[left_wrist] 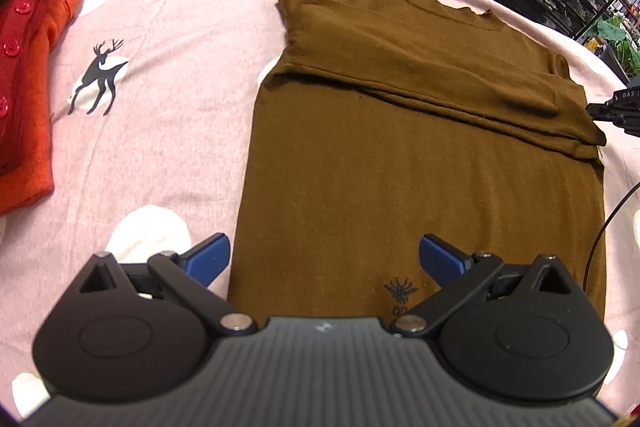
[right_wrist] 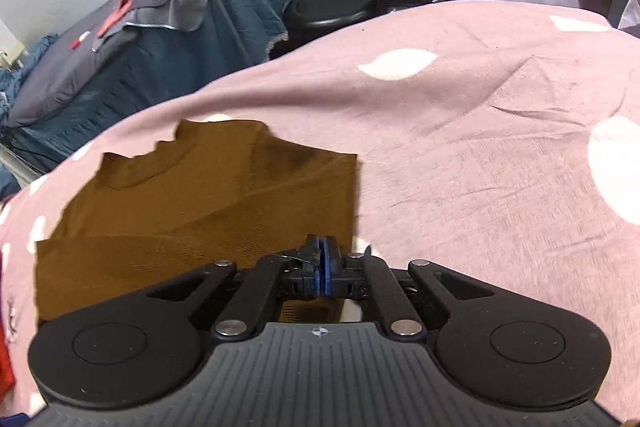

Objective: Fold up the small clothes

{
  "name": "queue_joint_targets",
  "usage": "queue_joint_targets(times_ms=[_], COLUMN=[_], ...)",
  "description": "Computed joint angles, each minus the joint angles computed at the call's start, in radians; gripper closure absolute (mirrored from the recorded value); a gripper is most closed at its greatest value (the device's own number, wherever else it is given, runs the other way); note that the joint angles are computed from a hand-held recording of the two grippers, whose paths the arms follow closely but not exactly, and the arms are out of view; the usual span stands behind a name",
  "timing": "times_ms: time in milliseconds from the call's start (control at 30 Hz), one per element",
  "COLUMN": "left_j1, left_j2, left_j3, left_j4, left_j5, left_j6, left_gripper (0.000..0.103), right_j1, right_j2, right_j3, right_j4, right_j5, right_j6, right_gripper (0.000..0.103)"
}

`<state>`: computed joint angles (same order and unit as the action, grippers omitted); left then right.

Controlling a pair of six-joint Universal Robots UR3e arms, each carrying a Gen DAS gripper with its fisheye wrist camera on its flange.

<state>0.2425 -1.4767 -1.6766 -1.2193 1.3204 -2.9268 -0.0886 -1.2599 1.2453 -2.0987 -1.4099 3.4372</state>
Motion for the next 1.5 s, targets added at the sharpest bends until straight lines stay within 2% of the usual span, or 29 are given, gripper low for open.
queue_joint_targets(times_ms=[67, 167, 233, 333, 467, 600, 700, 833, 900, 933, 1000, 1033, 1133, 1167, 1200, 1333, 1367, 1500], left_j1=[-0.004, 0.003, 0.01, 0.015, 0.002, 0.0, 0.006, 0.027, 0.037, 0.042, 0.053, 0.06, 0.072, 0.079, 0.088, 0.104, 0.107, 0.141], left_j2=[-0.009, -0.004, 0.001, 0.005, 0.012, 0.047, 0.07, 0.094, 0.11, 0.119, 0.137, 0.148, 0.177, 0.19, 0.204, 0.247, 0.256, 0.305], left_j3=[0.007, -0.001, -0.011, -0.023, -0.038, -0.077, -0.099, -0.114, -0.123, -0.128, -0.136, -0.14, -0.148, -0.151, -0.157, -0.175, -0.181, -0.212], left_j4=[0.001, 0.007, 0.008, 0.008, 0.023, 0.057, 0.072, 0.058, 0.053, 0.05, 0.038, 0.031, -0.002, -0.016, -0.031, -0.077, -0.086, -0.12], left_j5=[0.011, 0.014, 0.016, 0.02, 0.043, 0.053, 0.06, 0.057, 0.052, 0.046, 0.032, 0.024, 0.01, 0.004, -0.003, 0.002, 0.005, -0.003], left_j6=[-0.001, -0.002, -0.006, -0.011, 0.012, 0.073, 0.099, 0.13, 0.15, 0.161, 0.185, 0.201, 0.26, 0.283, 0.308, 0.383, 0.395, 0.45], left_gripper=[0.001, 0.001, 0.001, 0.001, 0.001, 0.001, 0.0, 0.0, 0.0, 0.0, 0.0, 0.0, 0.0, 0.0, 0.0, 0.0, 0.0, 0.0], right_j1=[0.003, 0.035, 0.055, 0.057, 0.127, 0.126, 0.124, 0.089, 0.005, -0.047, -0.156, -0.196, -0.27, -0.281, -0.284, -0.296, -0.244, 0.165], right_j2=[0.005, -0.079, -0.128, -0.131, -0.083, -0.141, -0.24, -0.42, -0.536, -0.592, -0.691, -0.717, -0.774, -0.781, -0.799, -0.882, -0.883, -0.829], right_j3=[-0.009, 0.119, 0.19, 0.184, 0.17, 0.224, 0.256, 0.267, 0.297, 0.311, 0.289, 0.235, 0.103, 0.06, 0.049, 0.05, 0.065, 0.23], right_j4=[0.011, -0.161, -0.257, -0.173, -0.099, -0.15, -0.18, -0.141, -0.138, -0.122, 0.06, 0.233, 0.726, 0.882, 0.974, 1.214, 1.196, 0.74], right_j5=[-0.001, -0.046, -0.038, 0.058, -0.066, -0.055, -0.022, 0.091, 0.26, 0.365, 0.56, 0.623, 0.686, 0.677, 0.651, 0.599, 0.568, 0.258], right_j6=[-0.006, -0.004, -0.043, -0.13, -0.168, -0.132, -0.183, -0.257, -0.252, -0.257, -0.352, -0.436, -0.662, -0.742, -0.782, -0.828, -0.79, -0.363], right_gripper=[0.053, 0.052, 0.052, 0.054, 0.052, 0.046, 0.041, 0.024, 0.003, 0.0, 0.0, 0.0, 0.0, 0.0, 0.0, 0.0, 0.0, 0.0])
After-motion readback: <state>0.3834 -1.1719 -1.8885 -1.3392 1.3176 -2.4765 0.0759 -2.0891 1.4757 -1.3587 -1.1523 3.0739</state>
